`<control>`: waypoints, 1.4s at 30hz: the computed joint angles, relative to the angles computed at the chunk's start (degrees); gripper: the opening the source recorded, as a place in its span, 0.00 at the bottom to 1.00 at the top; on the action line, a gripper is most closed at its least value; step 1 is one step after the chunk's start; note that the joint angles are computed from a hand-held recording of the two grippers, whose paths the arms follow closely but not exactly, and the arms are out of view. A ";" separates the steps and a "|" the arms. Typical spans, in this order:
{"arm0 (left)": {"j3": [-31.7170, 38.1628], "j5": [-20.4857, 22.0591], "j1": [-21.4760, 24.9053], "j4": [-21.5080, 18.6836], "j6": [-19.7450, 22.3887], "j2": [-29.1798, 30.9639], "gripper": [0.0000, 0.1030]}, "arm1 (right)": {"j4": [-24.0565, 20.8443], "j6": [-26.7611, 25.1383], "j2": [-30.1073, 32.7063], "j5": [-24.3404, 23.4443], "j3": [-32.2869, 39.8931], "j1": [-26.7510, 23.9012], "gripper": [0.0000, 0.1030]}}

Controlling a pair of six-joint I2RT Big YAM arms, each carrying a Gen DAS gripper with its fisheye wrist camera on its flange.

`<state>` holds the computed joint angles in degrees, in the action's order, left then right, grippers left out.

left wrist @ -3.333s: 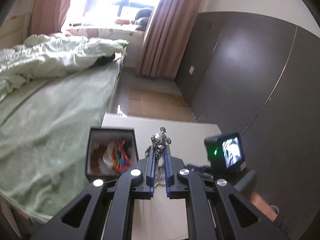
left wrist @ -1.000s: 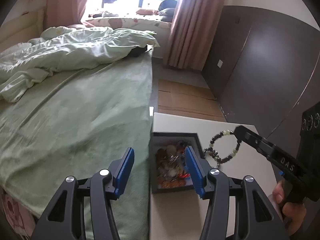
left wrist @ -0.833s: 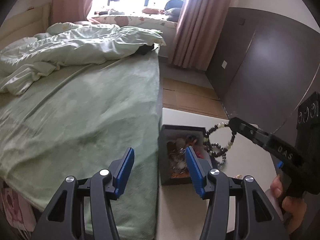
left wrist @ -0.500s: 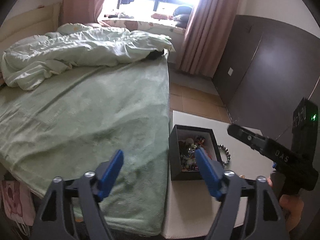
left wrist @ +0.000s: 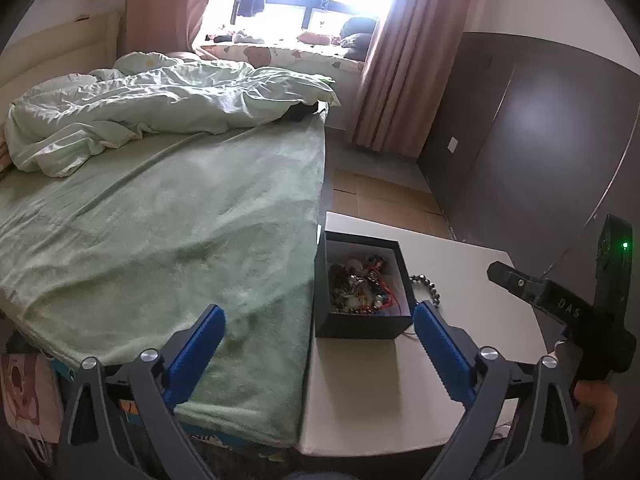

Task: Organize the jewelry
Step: 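Open both tools and withdraw them from the black box, then grasp the gold butterfly charm with the right tool while the left tool approaches the silver ring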

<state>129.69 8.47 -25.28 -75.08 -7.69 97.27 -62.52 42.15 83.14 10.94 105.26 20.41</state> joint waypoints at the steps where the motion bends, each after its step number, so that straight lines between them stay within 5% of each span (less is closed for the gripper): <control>1: -0.56 -0.03 -0.17 0.31 -0.16 -0.49 0.91 | 0.17 0.30 -0.70 -0.15 -0.79 -0.11 0.83; 8: -3.22 -0.11 -1.70 1.14 -0.85 -2.16 0.91 | -2.30 0.35 -5.27 2.44 -6.05 0.23 0.84; 18: -5.88 0.35 -4.93 1.81 -0.78 -2.04 0.85 | -3.81 -1.54 -8.35 -0.62 -11.42 -2.27 0.83; 21: -6.03 0.80 -5.58 1.12 -0.50 -1.19 0.79 | -5.73 -3.30 -7.12 -1.74 -11.04 -2.50 0.70; 34: -3.27 1.44 -7.28 -1.10 -0.24 3.65 0.54 | -9.34 -8.10 -1.27 -7.07 -9.12 -3.20 0.50; 39: -1.03 2.12 -7.98 -2.00 0.62 5.38 0.46 | -12.45 -9.74 2.23 -6.42 -6.55 -2.20 0.26; 42: 0.14 2.75 -8.84 -2.32 1.61 6.25 0.42 | -12.78 -10.11 2.68 -5.89 -6.37 -2.14 0.20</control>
<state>129.83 11.22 -34.12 -77.40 -6.08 103.52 -75.30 32.04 85.82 5.05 98.89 18.27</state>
